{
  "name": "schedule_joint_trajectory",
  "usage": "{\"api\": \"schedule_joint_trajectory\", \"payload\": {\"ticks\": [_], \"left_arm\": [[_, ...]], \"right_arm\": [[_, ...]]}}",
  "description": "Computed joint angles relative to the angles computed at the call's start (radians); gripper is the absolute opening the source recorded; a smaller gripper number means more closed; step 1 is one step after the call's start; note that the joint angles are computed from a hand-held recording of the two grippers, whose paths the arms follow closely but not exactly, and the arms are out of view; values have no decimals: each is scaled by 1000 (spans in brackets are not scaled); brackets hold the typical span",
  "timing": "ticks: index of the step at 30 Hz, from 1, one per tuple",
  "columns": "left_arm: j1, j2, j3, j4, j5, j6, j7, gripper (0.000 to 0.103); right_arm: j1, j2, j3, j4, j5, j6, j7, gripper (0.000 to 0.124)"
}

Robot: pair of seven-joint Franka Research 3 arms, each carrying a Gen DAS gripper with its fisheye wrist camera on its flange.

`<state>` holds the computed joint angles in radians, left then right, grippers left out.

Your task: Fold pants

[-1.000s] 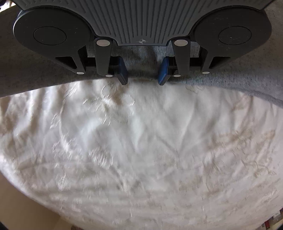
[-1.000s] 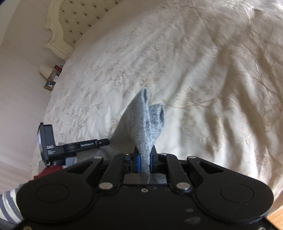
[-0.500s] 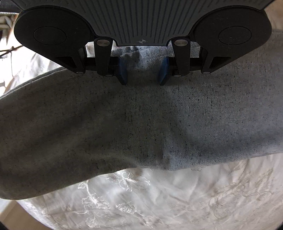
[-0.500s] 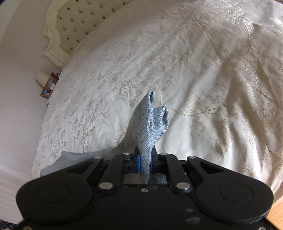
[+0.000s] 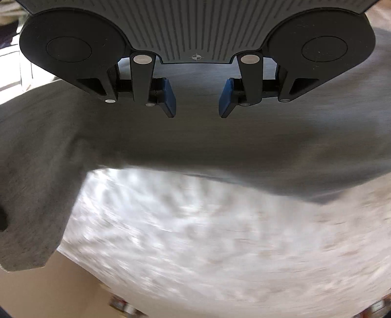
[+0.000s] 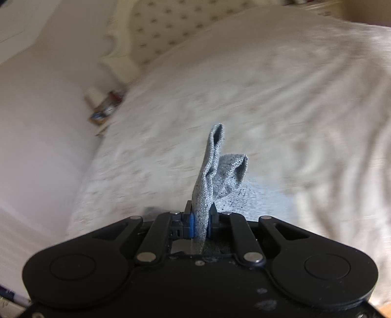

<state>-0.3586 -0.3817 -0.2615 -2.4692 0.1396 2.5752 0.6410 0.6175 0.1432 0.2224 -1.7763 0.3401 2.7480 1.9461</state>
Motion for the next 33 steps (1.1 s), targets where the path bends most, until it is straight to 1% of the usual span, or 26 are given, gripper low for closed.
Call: {"api": "schedule_joint_trajectory", "payload": {"ticks": [2, 4, 7, 9, 10, 11, 12, 13, 15, 16, 18, 19, 21, 23, 24, 26, 28, 29, 31, 32, 33], "left_arm": [[-1, -94, 33, -64, -16, -40, 29, 38], [6, -166, 60, -110, -26, -76, 55, 38], [25, -243, 88, -151, -29, -117, 98, 38], [35, -281, 98, -169, -31, -135, 123, 38], [39, -293, 101, -175, -32, -139, 133, 38], [41, -306, 101, -180, -35, -145, 141, 38], [43, -313, 101, -180, -39, -147, 146, 38], [46, -311, 100, -180, -42, -140, 149, 38], [44, -306, 97, -175, -51, -122, 152, 38], [44, -302, 96, -172, -53, -109, 155, 38], [44, -281, 87, -165, -53, -74, 154, 38], [41, -271, 83, -164, -54, -54, 155, 38], [32, -232, 71, -147, -56, -14, 154, 38], [23, -180, 58, -120, -60, -1, 147, 38], [18, -155, 52, -109, -66, 4, 136, 38], [-3, -102, 60, -93, -97, 9, 137, 38], [-10, -56, 51, -78, -104, -10, 140, 38], [-10, -36, 45, -68, -100, -24, 140, 38], [-7, 5, 33, -48, -93, -58, 139, 38], [-2, 16, 25, -43, -82, -70, 132, 38], [2, 31, 20, -36, -71, -81, 128, 38]], "right_arm": [[51, 87, 9, 83, -62, 8, 57, 12], [113, 190, 0, 180, -122, -9, 125, 12], [211, 334, -41, 320, -216, -70, 217, 12], [266, 416, -70, 401, -276, -120, 253, 13], [283, 441, -79, 416, -295, -134, 263, 15], [296, 463, -83, 432, -306, -138, 268, 20], [301, 478, -81, 438, -310, -128, 265, 23], [302, 486, -75, 433, -310, -104, 252, 27], [290, 473, -56, 403, -296, -69, 208, 29], [283, 455, -49, 376, -286, -50, 189, 30], [260, 393, -27, 288, -255, 20, 145, 35], [253, 362, -31, 250, -248, 39, 138, 36], [254, 307, -60, 192, -258, 51, 156, 40], [257, 240, -98, 111, -298, 67, 191, 42], [270, 216, -131, 82, -344, 63, 233, 42], [284, 195, -183, 66, -455, 21, 302, 43], [283, 185, -212, 59, -554, -26, 341, 43], [270, 184, -212, 58, -580, -45, 339, 44], [208, 191, -169, 61, -548, -72, 276, 37], [177, 206, -143, 76, -517, -93, 245, 24], [146, 226, -117, 96, -475, -111, 210, 8]]}}
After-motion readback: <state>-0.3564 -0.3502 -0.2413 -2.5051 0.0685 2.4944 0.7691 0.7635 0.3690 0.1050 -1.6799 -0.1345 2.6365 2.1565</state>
